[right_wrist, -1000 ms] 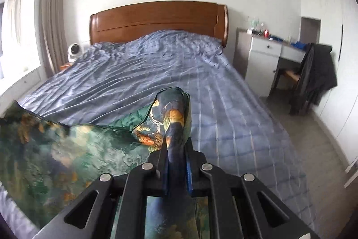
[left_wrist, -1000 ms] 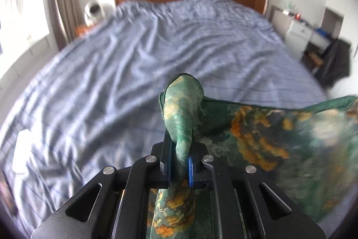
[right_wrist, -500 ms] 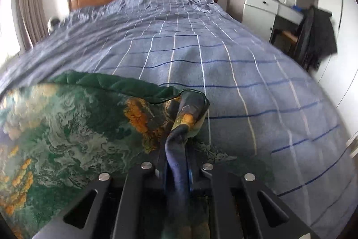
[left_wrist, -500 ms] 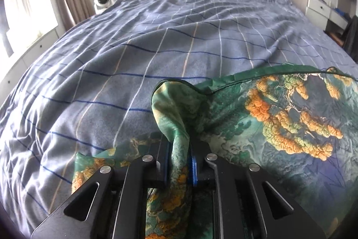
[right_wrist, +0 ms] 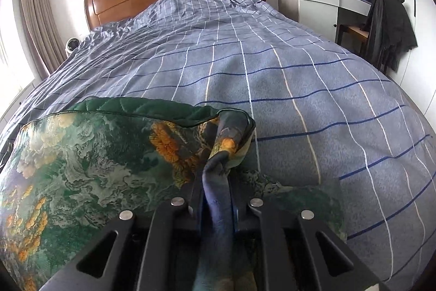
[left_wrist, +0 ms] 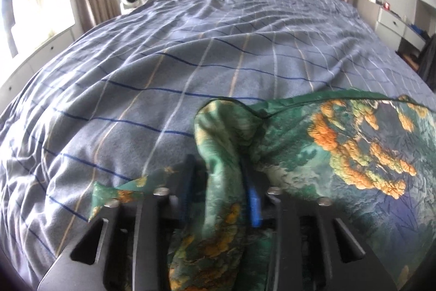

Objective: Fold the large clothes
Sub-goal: 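Lift the hem with both tools and fold it up toward the collar, then open both tools and withdraw them above the folded green jacket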

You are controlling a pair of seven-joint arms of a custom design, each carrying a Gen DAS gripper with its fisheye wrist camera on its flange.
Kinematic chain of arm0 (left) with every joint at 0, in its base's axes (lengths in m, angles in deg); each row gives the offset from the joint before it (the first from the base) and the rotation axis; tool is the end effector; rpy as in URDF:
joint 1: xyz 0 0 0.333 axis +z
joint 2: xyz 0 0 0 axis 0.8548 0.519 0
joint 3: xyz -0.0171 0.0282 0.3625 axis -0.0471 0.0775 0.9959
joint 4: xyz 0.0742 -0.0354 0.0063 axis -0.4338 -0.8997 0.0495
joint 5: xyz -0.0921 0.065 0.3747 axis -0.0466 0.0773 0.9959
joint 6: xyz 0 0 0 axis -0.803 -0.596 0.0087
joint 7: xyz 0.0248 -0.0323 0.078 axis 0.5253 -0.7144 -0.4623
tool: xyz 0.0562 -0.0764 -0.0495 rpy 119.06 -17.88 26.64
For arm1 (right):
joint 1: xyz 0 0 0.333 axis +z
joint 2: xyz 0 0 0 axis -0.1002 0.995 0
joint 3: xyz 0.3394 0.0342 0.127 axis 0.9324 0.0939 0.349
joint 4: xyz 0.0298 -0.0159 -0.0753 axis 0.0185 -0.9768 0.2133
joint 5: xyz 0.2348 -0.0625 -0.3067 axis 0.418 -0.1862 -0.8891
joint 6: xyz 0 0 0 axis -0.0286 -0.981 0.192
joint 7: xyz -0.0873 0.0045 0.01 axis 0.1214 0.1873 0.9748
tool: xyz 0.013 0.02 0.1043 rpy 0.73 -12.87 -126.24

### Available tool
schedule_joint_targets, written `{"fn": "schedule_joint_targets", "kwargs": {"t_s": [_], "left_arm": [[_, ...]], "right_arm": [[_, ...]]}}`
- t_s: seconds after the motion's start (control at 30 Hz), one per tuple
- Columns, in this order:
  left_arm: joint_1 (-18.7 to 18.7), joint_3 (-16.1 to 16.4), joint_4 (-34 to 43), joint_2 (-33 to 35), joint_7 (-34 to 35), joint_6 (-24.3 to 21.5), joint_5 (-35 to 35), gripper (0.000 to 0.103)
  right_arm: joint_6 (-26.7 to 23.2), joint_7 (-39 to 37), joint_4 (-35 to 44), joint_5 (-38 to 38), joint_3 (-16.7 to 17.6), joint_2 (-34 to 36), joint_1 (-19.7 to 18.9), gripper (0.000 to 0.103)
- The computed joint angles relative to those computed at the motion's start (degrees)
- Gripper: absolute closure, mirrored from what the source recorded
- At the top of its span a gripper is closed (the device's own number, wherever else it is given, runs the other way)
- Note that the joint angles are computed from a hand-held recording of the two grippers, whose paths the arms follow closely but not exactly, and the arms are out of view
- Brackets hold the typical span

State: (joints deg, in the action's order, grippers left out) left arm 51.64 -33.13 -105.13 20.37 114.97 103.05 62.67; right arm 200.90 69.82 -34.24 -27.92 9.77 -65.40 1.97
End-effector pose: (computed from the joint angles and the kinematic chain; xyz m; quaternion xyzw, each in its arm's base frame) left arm 0.6701 -0.1107 0.5083 -0.6996 0.6060 -0.2447 0.2887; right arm 0.6000 0.0745 0.5189 -0.5996 0.7005 -0.2631 0.2838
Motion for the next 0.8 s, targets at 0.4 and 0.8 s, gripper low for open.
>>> {"fn": "schedule_joint_targets", "kwargs": {"t_s": [0.4, 0.8], "left_arm": [[4.23, -3.29, -10.15, -12.53, 3.63, 0.81, -7.29, 0.003], [6.77, -8.48, -36.69, -33.97, 10.14, 0.53, -12.35, 0.001]], "right_arm": [[-0.32, -7.87, -2.26, 17.66, 1.49, -5.90, -3.21, 0.016], [-2.82, -0.12, -18.57, 5.59, 9.84, -31.52, -8.54, 0.015]]}}
